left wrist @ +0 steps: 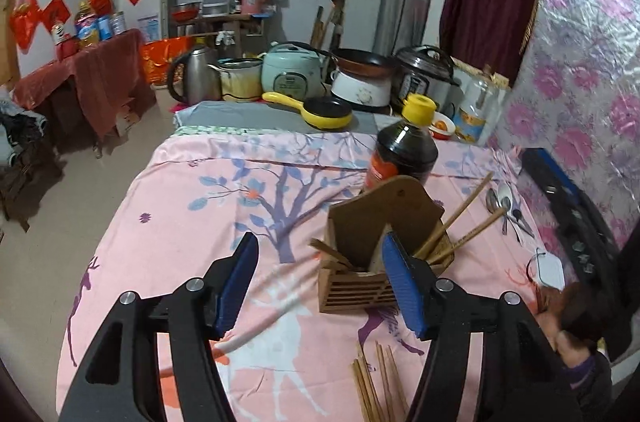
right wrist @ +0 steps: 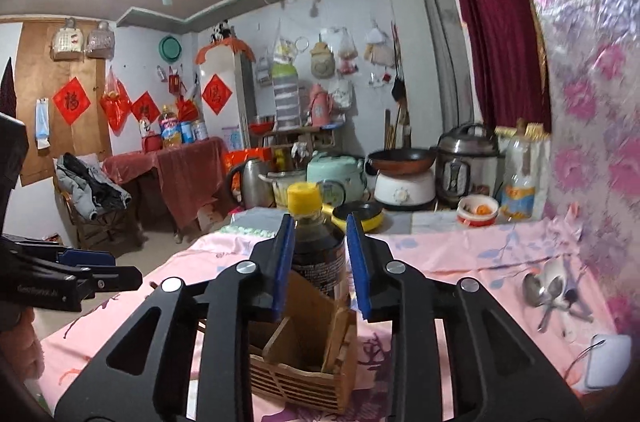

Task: Organize utensils
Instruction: 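Open the left tool over the holder while the right tool releases its chopstick, then move the left tool back toward the chopsticks while the right tool returns too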

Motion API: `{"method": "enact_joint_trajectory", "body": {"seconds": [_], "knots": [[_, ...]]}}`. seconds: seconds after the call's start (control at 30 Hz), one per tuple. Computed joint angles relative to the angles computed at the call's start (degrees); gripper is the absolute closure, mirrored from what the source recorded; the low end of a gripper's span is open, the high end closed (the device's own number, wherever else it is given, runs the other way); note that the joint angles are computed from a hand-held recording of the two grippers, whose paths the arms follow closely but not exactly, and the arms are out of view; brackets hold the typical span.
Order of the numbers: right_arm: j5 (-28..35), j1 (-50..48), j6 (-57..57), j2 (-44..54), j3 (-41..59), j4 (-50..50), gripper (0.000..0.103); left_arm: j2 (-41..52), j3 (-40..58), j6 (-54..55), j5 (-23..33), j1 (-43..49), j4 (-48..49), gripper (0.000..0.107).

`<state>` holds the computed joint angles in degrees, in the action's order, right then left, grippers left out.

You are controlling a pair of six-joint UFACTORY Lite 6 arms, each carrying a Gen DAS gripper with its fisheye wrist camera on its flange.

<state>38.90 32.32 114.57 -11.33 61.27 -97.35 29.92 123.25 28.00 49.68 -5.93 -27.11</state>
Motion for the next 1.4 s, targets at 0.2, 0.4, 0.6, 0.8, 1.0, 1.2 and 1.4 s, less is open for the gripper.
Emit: {"method": "enact_joint_trajectory", "body": {"seconds": [0.2,0.4,0.6,0.8,1.0,1.2,1.4], "knots": [[9.0,8.7,-2.9,-6.8,-3.3,3.2,0.053,-11.2,-14.4,2.8,-5.4,3.2,-1.8,0.031],[22.0,22.5,-3.8,-12.0,-7.7,6.1,0.038,-23.7,-31.7,8.2,-10.1,6.6,-5.0,0.023],[33.5,35.9,-1.2,-14.0,-11.8,9.6,0.031,-35.0,-50.3,16.5,-14.5,10.2,-9.7,0.020],[46.2,51.2,7.5,-15.5,-18.1,15.0,0.025,-43.3,-66.5,26.2,-16.7,14.6,-15.9,0.018],[51.9,61.4,17.4,-12.8,-22.4,22.1,0.022,-51.4,-80.6,34.4,-17.7,18.0,-20.3,0.018],[52.6,67.2,26.1,-9.6,-25.3,28.8,0.014,-56.6,-90.0,40.7,-16.7,21.9,-24.4,0.016],[47.0,69.2,33.2,-1.2,-26.5,35.7,0.007,-62.5,-101.1,49.8,-19.1,22.8,-29.4,0.014]]}}
